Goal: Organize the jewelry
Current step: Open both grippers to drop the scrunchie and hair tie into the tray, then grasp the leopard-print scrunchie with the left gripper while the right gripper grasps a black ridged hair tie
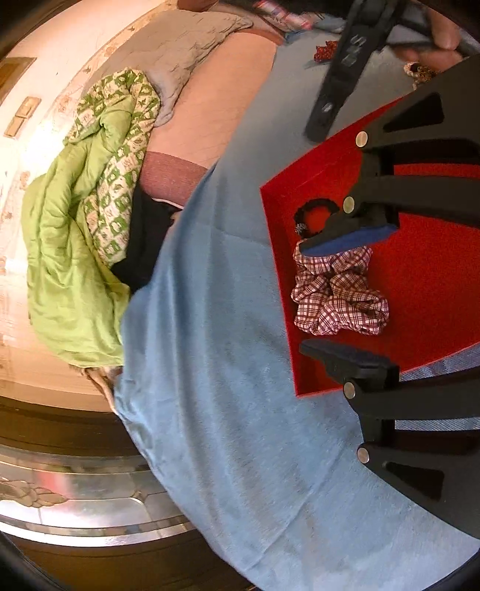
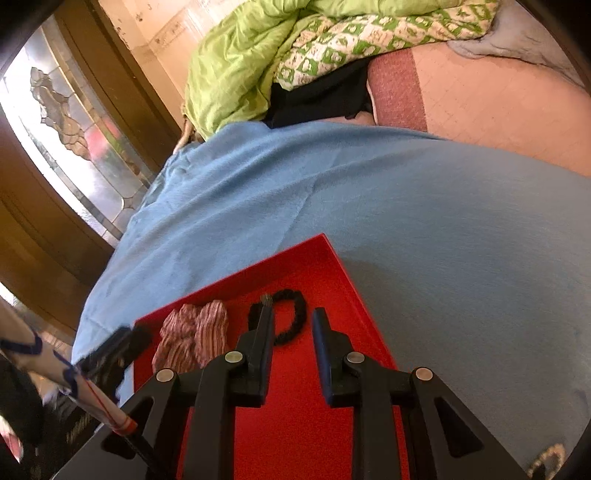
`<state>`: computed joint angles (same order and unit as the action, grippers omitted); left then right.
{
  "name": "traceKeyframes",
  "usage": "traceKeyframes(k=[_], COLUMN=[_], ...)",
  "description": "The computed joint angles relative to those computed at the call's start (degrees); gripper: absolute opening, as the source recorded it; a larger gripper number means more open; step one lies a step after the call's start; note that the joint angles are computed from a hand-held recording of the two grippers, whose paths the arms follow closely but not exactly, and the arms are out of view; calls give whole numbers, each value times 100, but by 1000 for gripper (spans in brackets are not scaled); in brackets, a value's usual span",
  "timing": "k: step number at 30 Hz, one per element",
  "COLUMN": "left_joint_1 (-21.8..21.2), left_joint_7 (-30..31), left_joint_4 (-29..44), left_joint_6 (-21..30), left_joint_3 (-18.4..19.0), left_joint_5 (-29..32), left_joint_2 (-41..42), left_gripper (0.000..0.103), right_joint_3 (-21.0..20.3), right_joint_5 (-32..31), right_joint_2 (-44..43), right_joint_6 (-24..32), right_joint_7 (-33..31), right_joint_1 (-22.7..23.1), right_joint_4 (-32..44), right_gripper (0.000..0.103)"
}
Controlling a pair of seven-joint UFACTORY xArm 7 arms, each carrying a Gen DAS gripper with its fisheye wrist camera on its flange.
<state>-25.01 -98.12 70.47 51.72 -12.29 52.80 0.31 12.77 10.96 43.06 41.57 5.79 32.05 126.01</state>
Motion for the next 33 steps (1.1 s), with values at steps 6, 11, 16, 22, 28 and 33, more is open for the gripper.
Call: traceKeyframes(k=[6, 11, 16, 22, 28, 33], left_joint_1=[-210, -533, -884, -1361, -1536, -1722], left_joint_7=[64, -1, -180, -221, 604, 1662], left_joint_4=[303, 574, 808, 1137, 1680, 2479], left_joint_6=[471, 862, 946, 569, -658, -743], left_joint_3=[-94, -143, -177, -220, -66, 33], left_joint_5=[237, 567, 858, 859, 114, -573], left_joint_2=[172, 359, 529, 895, 1657, 2416], left_gripper=[46, 46, 52, 53, 53, 53], right_joint_3=[366, 542, 285, -321, -571, -597], right_joint_5=[675, 1697, 2774, 3110, 3898, 4355], right_joint_2=[-1676, -2785, -3788, -4434, -4443, -4379], right_joint_6=[-981, -1346, -1672, -2195, -1988, -1636], right_joint_7=[-716, -1525, -2377, -2642, -2972, -3280], right_joint_1=[-748, -1339, -1560, -1533, -1623, -1673], right_joint_4=[-2618, -4167, -5475, -6529, -6479, -6349], right_gripper=[22, 22, 22, 22, 22, 22])
